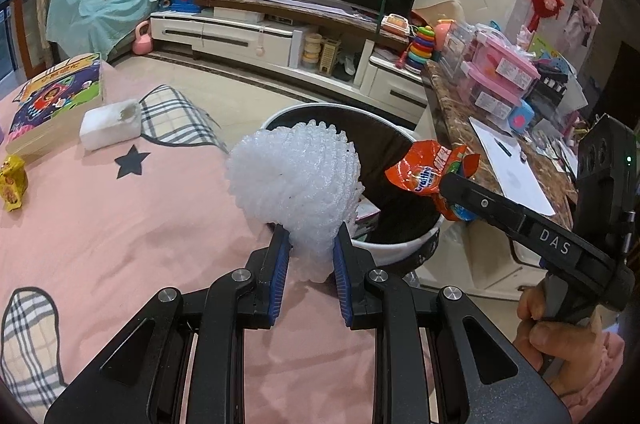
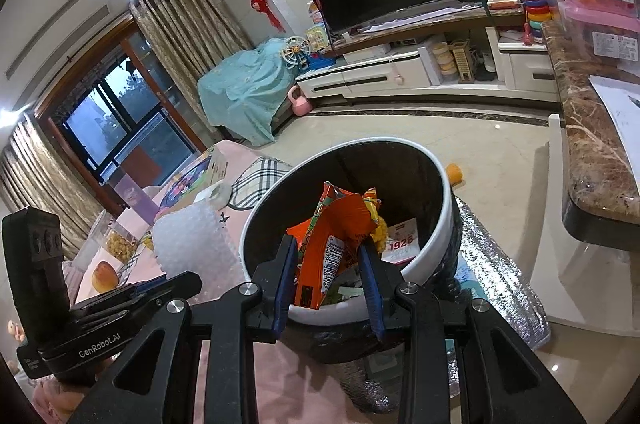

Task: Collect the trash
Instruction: 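Carry white net and orange wrapper over the bin with both tools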

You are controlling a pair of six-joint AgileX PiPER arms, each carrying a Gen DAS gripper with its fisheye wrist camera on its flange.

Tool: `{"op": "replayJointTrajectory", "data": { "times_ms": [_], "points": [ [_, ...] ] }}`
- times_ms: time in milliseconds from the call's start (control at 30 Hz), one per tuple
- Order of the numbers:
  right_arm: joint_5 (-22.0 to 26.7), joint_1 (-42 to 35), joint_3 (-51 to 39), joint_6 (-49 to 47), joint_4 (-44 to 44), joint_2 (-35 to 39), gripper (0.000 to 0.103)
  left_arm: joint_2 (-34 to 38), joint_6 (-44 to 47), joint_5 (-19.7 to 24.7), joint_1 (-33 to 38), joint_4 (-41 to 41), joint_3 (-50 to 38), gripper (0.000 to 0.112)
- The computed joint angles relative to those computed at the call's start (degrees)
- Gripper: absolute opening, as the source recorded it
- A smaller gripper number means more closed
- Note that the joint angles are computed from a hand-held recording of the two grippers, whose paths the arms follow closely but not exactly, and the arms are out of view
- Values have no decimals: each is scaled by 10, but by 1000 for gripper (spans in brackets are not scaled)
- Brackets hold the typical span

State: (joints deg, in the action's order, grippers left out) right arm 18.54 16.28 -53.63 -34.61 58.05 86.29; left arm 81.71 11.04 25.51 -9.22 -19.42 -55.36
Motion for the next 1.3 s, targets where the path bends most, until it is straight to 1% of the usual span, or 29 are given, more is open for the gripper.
{"op": "replayJointTrajectory", "data": {
  "times_ms": [400, 600, 833, 1100, 1200, 1300],
  "points": [
    [14, -11, -47, 43, -63, 40, 32, 56, -40, 4, -24, 47, -53, 20],
    [22, -22, -66, 38, -66, 58, 32, 82, -48, 14, -29, 56, -82, 20],
    [35, -28, -88, 44, -83, 76, 32, 103, -71, 23, -37, 80, -113, 21],
    [45, -29, -111, 62, -112, 97, 32, 115, -88, 27, -42, 97, -122, 21],
    [48, -30, -117, 68, -119, 102, 33, 117, -92, 31, -40, 101, -124, 23],
    [51, -29, -122, 79, -128, 105, 35, 119, -101, 33, -43, 110, -128, 27]
  ]
}}
